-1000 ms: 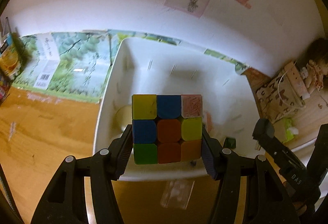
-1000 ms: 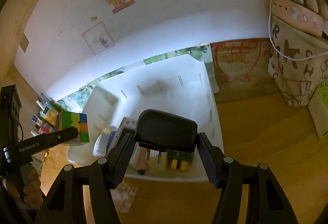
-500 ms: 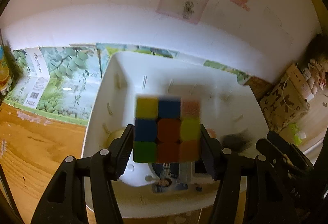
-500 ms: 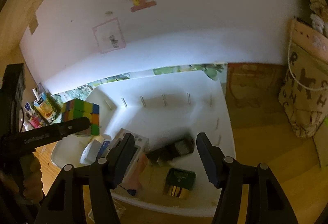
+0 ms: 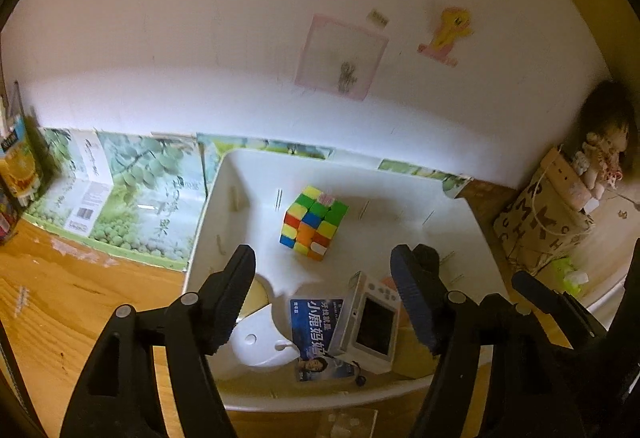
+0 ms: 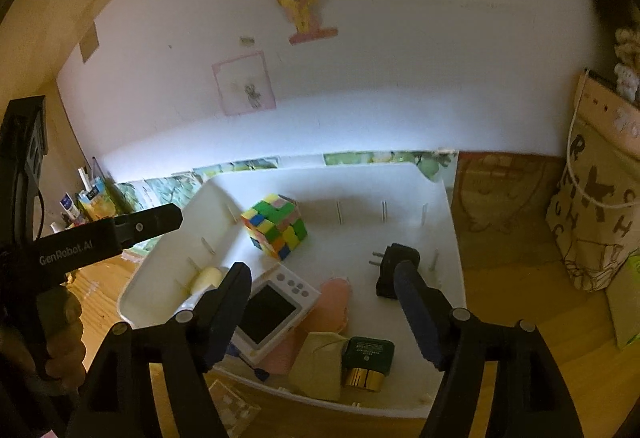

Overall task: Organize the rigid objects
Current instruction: 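Open left tool dropping the cube while right tool releases the charger into bin, then withdraw both tools and move right tool toward the clear plastic box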

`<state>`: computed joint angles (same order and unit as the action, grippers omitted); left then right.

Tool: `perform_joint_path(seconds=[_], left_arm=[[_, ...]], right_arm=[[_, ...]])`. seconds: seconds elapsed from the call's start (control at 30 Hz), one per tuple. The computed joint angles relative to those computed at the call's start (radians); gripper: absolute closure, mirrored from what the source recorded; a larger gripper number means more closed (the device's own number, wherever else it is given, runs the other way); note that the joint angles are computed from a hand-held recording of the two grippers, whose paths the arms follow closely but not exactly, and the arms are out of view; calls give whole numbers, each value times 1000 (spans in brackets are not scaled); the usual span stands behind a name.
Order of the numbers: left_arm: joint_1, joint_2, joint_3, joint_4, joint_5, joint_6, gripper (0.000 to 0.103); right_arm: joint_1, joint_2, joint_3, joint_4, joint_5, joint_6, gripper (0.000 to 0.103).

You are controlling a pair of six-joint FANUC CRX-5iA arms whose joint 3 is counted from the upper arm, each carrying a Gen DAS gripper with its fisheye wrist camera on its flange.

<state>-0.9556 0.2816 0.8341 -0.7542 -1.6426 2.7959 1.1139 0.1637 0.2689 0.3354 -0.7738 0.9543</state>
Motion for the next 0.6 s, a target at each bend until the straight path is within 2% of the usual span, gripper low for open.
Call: perform_joint_path(seconds=[0.13,0.33,0.43,0.6], left_arm=[[-52,23,73,-74,-56,-26,29],[-144,61,188,-197,-141,-80,29],[-200,85,250,-271,-186,-120,22],[-275,122,333,-371,-256,-176,22]], right_arm=[[15,-33,-28,43,19,-28,24],[45,-99,-88,130,53,-79,23],[58,-136,-130,189,76,-133,22],[79,-194,-195,283,99,-225,22]])
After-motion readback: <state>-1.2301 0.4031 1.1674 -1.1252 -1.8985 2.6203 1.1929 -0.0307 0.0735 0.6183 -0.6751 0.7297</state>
